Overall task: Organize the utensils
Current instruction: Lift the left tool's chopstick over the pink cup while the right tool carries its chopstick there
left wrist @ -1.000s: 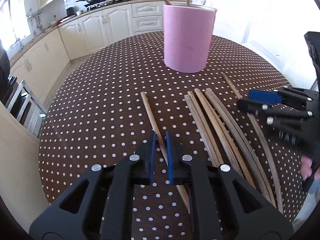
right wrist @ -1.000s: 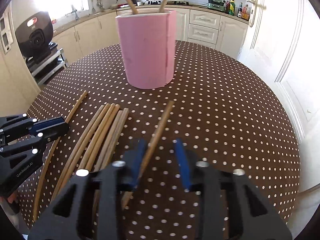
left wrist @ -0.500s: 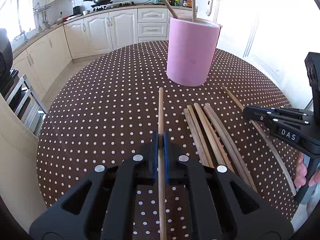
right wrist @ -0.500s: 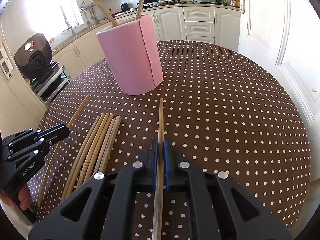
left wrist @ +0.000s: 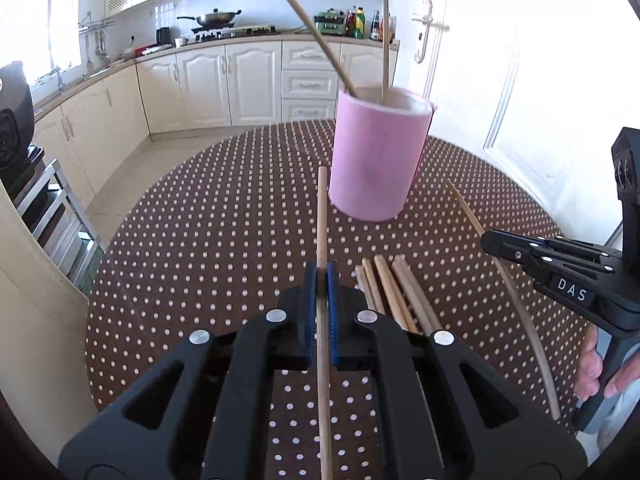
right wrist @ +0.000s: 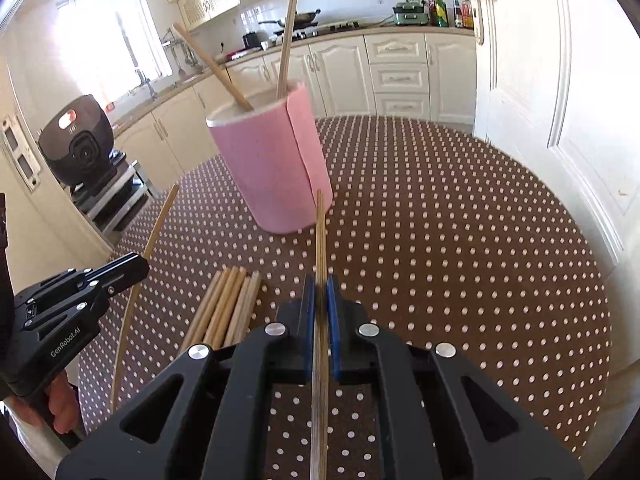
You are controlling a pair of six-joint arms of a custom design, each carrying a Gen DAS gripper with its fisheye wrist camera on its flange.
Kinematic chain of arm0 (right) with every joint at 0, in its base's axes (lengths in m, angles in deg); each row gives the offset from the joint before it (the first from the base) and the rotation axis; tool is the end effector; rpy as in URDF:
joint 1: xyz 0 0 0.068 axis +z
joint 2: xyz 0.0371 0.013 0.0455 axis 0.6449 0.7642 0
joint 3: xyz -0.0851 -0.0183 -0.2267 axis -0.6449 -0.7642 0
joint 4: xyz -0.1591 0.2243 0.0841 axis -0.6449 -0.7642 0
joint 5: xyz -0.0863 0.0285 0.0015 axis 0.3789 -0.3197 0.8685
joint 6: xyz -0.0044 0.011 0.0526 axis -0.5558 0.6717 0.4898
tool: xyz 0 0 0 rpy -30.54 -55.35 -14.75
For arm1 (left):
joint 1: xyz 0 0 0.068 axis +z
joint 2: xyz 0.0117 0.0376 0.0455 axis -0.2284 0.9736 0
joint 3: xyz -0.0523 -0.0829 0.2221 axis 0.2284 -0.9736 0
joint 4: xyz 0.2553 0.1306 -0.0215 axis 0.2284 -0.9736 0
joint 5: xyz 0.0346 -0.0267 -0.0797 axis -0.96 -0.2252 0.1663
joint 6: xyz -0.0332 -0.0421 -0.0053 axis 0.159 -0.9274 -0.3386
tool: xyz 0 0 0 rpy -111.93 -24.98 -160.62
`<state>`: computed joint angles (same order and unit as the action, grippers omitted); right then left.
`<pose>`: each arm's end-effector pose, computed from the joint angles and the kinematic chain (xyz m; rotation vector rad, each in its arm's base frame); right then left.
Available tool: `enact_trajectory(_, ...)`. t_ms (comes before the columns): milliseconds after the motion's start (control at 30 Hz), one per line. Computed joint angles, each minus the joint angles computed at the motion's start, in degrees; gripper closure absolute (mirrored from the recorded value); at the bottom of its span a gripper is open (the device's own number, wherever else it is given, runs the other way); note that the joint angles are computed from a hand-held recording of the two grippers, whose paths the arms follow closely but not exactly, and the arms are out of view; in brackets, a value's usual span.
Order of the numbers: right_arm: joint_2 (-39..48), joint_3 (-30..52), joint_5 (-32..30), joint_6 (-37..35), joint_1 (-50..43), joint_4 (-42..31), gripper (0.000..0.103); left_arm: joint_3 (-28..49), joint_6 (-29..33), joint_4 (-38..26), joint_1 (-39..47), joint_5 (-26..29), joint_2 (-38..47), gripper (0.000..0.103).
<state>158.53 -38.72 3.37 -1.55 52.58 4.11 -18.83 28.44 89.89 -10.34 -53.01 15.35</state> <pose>0.2884 0.0670 0.1103 -0.0427 2.3376 0.3327 0.3076 0.0051 0.0971 0.3274 2.2814 -0.2128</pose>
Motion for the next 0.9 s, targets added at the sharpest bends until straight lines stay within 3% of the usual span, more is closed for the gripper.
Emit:
enact_trajectory(400, -8.65, -2.4, 1.97, -0.73, -0.16, 2.32, 0.098, 0.81, -3.9, 0.15, -0.39, 0.46, -5.28, 0.097)
enact_trajectory(900, -13.32, -2.64, 4.59, -1.54, 0.87, 5.39, 0.098, 1.6, -6.57, 0.64, -1.79, -0.71, -9.66, 0.097)
